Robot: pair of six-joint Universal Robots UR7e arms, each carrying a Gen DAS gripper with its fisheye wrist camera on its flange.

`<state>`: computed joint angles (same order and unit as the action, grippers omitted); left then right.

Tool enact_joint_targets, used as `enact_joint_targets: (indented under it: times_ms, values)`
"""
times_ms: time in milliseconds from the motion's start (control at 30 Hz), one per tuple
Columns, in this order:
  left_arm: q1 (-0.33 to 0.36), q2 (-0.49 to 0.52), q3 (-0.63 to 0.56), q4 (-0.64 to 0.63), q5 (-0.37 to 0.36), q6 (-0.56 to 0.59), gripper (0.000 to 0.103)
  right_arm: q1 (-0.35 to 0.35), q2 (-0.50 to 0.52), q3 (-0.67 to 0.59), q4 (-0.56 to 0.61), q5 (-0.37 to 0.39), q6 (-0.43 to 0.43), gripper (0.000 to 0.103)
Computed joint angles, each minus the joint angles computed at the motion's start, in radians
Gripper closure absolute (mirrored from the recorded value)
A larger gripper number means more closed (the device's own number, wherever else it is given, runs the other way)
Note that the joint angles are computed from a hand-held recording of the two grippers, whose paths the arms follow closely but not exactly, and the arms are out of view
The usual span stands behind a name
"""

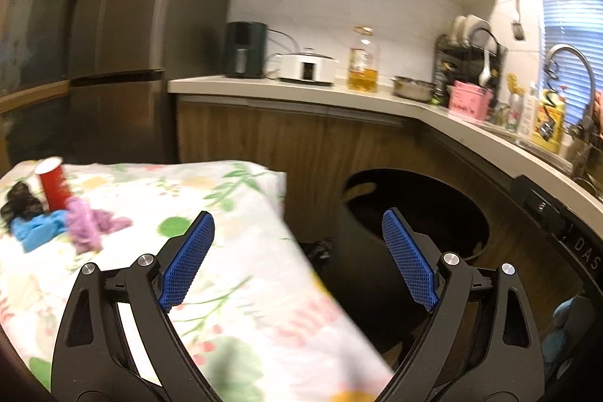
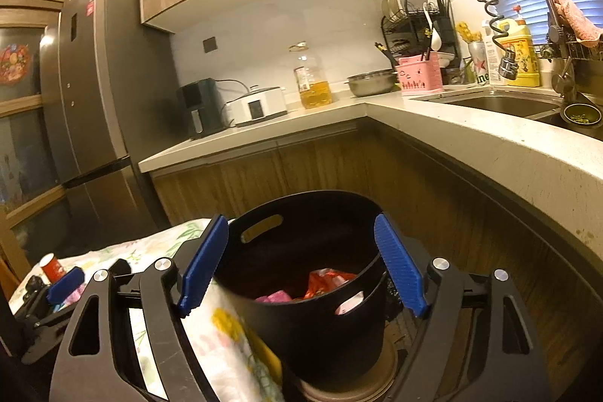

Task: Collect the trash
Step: 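Move both open tools back toward the remaining trash on the table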

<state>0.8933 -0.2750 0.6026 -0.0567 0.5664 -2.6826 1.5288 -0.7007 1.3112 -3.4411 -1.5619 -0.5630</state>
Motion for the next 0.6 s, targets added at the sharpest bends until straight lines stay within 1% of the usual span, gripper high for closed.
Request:
enact_joint_targets:
  times_ms: [100,367,500,600]
  values:
    - [-0.002,-0.087,0.158,-0.123,-0.040,0.010,0.014,0.007,-0.002,0.024,-0.010,0.010,0.001,0.025]
    - [0.002,-0.260,0.457,-0.401,-0.147,0.091,0.014,0.041,0.026,0.059,0.016,0.041,-0.026,0.025]
    - [0.007,-0.345,0.597,-0.582,-0.199,0.182,0.014,0.064,0.050,0.063,0.049,0.061,-0.040,0.025]
    - [0.014,-0.414,0.710,-0.747,-0.235,0.271,0.014,0.082,0.072,0.068,0.082,0.080,-0.051,0.025]
